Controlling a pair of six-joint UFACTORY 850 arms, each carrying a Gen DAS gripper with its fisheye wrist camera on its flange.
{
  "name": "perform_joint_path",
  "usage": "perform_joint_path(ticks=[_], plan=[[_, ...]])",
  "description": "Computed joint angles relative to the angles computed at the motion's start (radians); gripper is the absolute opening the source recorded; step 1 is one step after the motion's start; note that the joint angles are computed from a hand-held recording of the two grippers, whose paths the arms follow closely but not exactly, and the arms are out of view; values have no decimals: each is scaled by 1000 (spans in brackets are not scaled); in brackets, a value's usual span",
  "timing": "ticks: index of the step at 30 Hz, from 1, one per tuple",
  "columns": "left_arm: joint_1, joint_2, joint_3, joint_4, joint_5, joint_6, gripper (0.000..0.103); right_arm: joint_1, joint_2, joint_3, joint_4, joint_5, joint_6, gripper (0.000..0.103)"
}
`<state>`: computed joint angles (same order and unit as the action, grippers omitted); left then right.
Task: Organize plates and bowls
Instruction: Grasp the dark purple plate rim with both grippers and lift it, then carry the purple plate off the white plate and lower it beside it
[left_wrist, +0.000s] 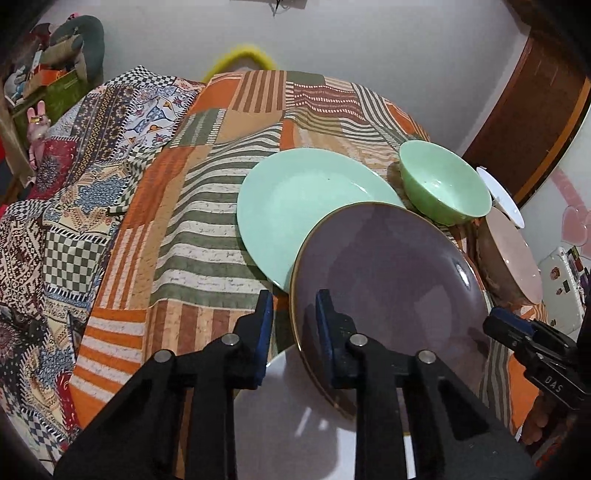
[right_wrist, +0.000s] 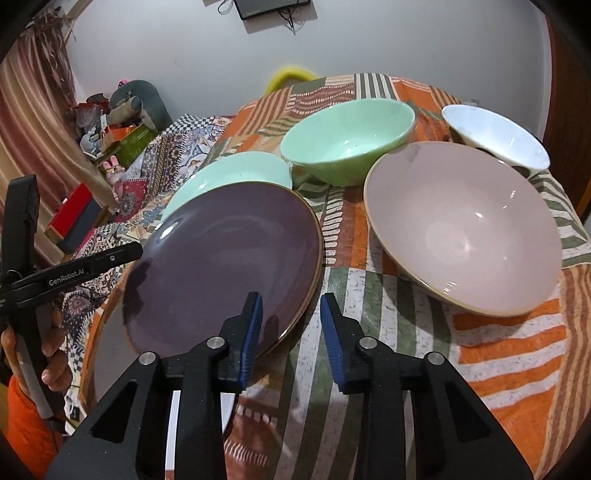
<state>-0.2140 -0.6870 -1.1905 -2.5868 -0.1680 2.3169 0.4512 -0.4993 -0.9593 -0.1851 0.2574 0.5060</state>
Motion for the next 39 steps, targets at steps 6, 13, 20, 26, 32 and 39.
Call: perform_joint_path(ticks=[6,13,20,26,32,39], plan=[[6,-38,-43,221,-7,-211,19,-13,-27,-28,-93,-17,98,22],[12,-57,-65,374,-23,-359,18,-15,-33,-36,-97,-20,94,22],[12,-41,-45,390,-34,-375,18,-8,-30,-43,-14,-40,3,22],[-7,-16,-15,285,-2,-265,18,-2,-17,-31,50,-39,-69,22],[-15,48,49,138,-24,-124,18,5,20,-1,117,-15,-148,22],[-40,152,145,-37,-51,45,18,7,90,66,156,23,-185,22]])
